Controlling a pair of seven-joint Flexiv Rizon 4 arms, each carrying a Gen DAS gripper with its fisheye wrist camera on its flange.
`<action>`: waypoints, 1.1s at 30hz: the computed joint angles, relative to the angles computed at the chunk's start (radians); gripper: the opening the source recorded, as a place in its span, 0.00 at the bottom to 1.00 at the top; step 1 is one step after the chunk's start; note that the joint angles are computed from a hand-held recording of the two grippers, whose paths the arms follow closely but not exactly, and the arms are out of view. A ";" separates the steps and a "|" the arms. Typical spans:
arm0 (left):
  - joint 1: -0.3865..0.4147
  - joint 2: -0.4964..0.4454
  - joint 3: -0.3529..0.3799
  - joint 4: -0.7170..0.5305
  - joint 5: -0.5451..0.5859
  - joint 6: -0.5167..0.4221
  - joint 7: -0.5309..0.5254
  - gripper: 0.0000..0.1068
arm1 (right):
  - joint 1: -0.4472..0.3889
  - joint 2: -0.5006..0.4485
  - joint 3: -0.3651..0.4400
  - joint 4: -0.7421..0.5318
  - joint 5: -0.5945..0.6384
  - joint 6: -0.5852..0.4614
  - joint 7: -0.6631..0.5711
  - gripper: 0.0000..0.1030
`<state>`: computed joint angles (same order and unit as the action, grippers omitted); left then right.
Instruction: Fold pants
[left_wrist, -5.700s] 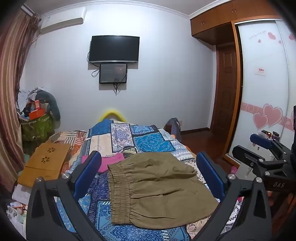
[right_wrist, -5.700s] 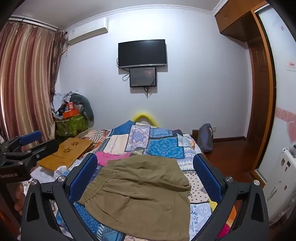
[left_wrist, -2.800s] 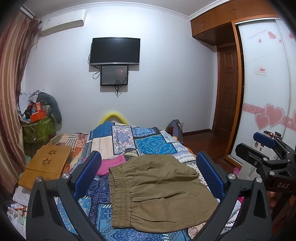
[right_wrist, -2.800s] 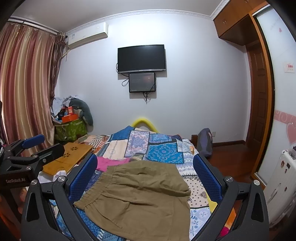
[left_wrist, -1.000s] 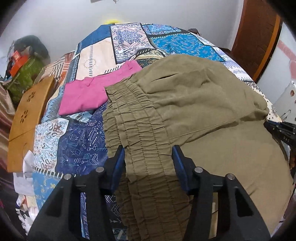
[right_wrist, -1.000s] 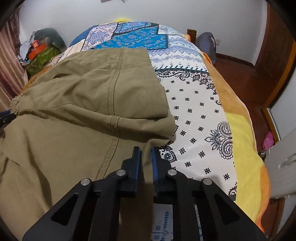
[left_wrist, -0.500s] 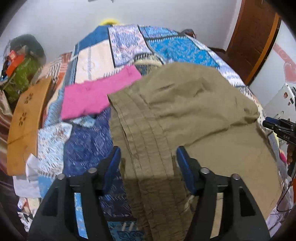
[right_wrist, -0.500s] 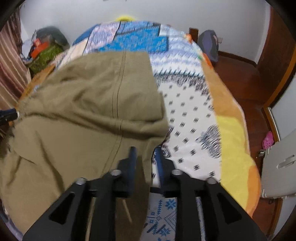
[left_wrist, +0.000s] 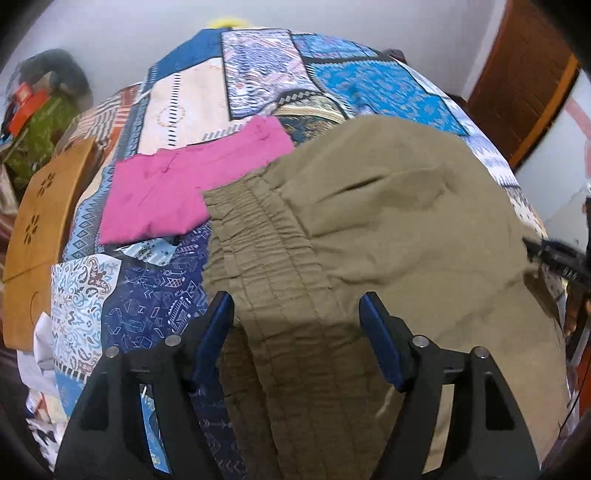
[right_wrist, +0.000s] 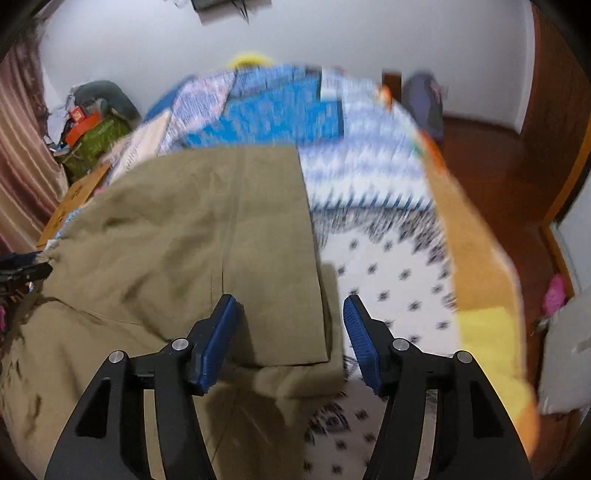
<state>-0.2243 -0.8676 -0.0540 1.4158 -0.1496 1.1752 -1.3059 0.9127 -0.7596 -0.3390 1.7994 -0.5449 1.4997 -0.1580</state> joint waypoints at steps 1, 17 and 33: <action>-0.002 -0.003 0.004 0.000 0.000 0.009 -0.007 0.67 | -0.026 -0.004 0.023 -0.009 -0.050 -0.008 0.033 0.42; -0.018 -0.002 0.047 0.011 0.061 0.054 -0.051 0.56 | -0.036 0.019 0.062 -0.039 -0.205 -0.243 0.006 0.10; 0.044 0.022 0.018 -0.035 -0.024 0.023 0.011 0.69 | -0.185 0.124 0.201 -0.046 -0.298 -0.271 0.033 0.52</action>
<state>-0.1799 -0.8454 -0.0365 1.3806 -0.1732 1.1978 -1.2947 0.7279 -0.6355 -0.1379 1.7530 -0.8426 1.2287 -0.1248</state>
